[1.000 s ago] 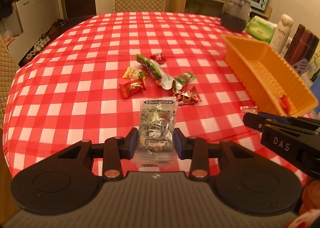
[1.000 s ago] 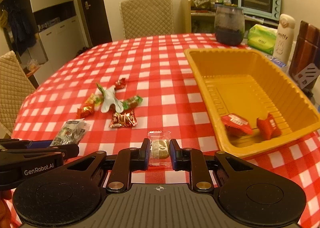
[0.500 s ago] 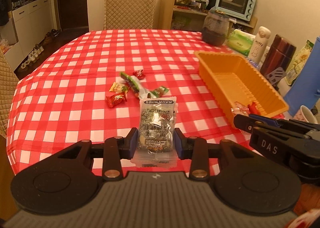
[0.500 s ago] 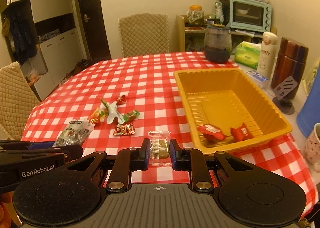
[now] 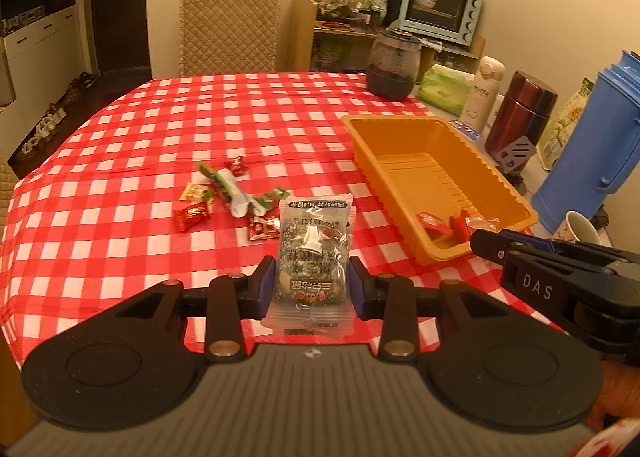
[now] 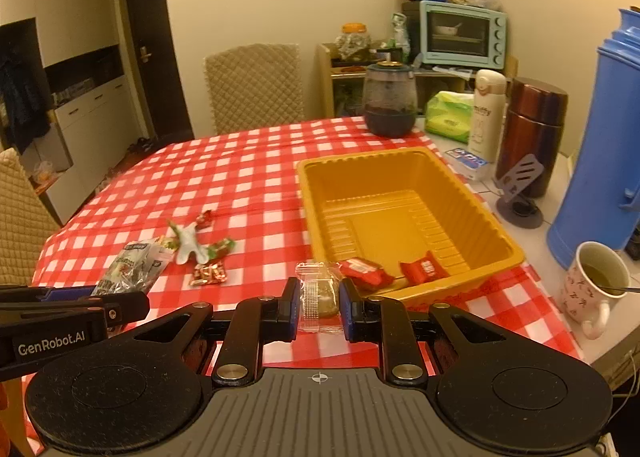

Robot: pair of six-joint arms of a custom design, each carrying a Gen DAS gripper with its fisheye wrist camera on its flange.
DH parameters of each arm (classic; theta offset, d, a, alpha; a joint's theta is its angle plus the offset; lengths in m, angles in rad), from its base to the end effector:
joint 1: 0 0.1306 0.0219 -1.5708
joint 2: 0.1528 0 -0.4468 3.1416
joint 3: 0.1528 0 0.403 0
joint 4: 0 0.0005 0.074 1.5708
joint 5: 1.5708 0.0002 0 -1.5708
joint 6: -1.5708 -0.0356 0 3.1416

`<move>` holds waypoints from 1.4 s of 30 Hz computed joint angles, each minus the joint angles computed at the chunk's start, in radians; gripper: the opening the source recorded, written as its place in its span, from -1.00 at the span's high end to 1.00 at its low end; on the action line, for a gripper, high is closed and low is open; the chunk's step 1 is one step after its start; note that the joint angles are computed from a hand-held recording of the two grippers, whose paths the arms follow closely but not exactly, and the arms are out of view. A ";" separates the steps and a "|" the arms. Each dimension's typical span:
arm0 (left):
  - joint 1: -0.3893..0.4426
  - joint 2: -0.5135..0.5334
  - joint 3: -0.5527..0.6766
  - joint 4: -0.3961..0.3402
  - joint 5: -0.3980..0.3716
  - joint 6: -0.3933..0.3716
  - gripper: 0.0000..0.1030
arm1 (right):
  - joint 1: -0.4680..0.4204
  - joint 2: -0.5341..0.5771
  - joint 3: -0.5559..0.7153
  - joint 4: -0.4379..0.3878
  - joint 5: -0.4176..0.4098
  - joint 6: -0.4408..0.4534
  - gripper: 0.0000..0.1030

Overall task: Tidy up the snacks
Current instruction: 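Carry the clear candy and nut bag over the orange tray and release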

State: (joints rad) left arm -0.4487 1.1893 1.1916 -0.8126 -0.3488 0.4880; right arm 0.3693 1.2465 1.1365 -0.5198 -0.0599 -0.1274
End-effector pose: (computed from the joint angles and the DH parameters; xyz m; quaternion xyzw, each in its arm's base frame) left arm 0.3632 -0.1619 0.4887 -0.0823 0.9130 -0.0212 0.3989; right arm 0.4047 0.1584 0.4619 -0.1210 0.8828 0.1372 0.4327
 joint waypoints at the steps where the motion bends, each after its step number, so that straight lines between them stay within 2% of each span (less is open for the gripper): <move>1: -0.003 0.004 0.004 0.001 0.003 0.000 0.33 | -0.006 -0.001 0.000 -0.001 0.000 -0.001 0.59; 21: -0.031 0.175 0.151 0.054 0.108 -0.025 0.33 | -0.170 0.061 0.066 -0.001 -0.039 -0.001 0.59; 42: -0.001 0.367 0.288 0.107 0.203 -0.058 0.32 | -0.244 0.193 0.149 0.011 -0.070 -0.006 0.59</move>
State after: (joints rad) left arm -0.4501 1.5562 1.4795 -0.7057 -0.1455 0.4302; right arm 0.1251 1.4394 1.2859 -0.5092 -0.1297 -0.1333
